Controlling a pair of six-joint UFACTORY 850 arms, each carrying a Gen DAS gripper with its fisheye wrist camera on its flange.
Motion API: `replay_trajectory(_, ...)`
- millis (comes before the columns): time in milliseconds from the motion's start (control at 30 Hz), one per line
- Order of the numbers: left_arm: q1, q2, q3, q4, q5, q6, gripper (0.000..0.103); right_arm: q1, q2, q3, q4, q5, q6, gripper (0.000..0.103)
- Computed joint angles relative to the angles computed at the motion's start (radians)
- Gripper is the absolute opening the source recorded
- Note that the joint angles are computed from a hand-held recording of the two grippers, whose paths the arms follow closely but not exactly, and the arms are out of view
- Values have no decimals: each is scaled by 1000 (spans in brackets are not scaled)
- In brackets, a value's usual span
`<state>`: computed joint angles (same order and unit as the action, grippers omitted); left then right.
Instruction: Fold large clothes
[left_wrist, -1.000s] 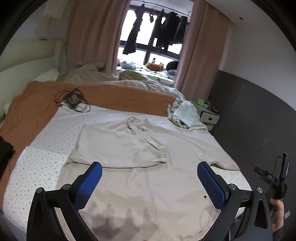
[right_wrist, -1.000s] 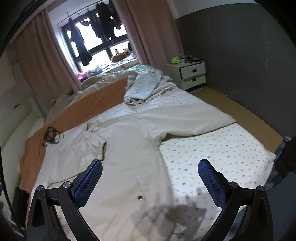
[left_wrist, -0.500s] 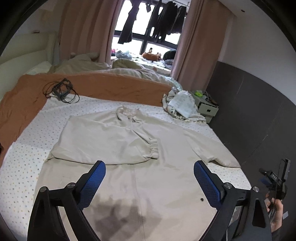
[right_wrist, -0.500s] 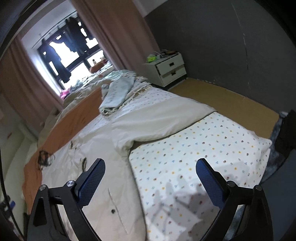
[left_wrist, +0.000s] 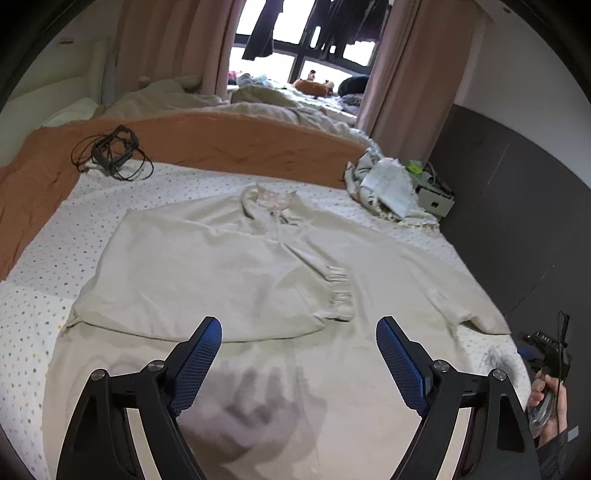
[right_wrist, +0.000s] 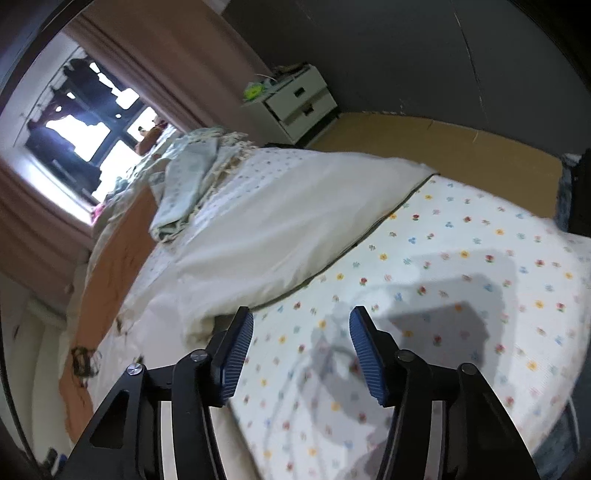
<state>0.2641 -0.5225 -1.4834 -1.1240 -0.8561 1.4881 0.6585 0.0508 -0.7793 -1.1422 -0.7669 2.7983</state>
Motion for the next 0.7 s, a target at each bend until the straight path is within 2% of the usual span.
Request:
replay_trajectory(200,-14,-88,-75,5,26,-11,84,-120,-60,3,-55,107,21,48)
replay_trajectory(400,-11,-173,-148,12,41,-54,84,-197,-109,11,-95,178,89,45)
replay_trajectory(467,-7,-203,-182,35,23,-113,84,-213,-125,9,-87,184,82,44)
replay_trajectory(600,-5,-235,-223,85,38,-190,83,-234,-140,1,-70,154,65,44)
replay_trajectory(633,-4,-238,-226,85,42,-191,83,-240,-140,3,-73,151,69,42)
replay_trajectory(700,-2,-245,-234,92,46,-206,83,-256,-139,8,-62,137,60,21)
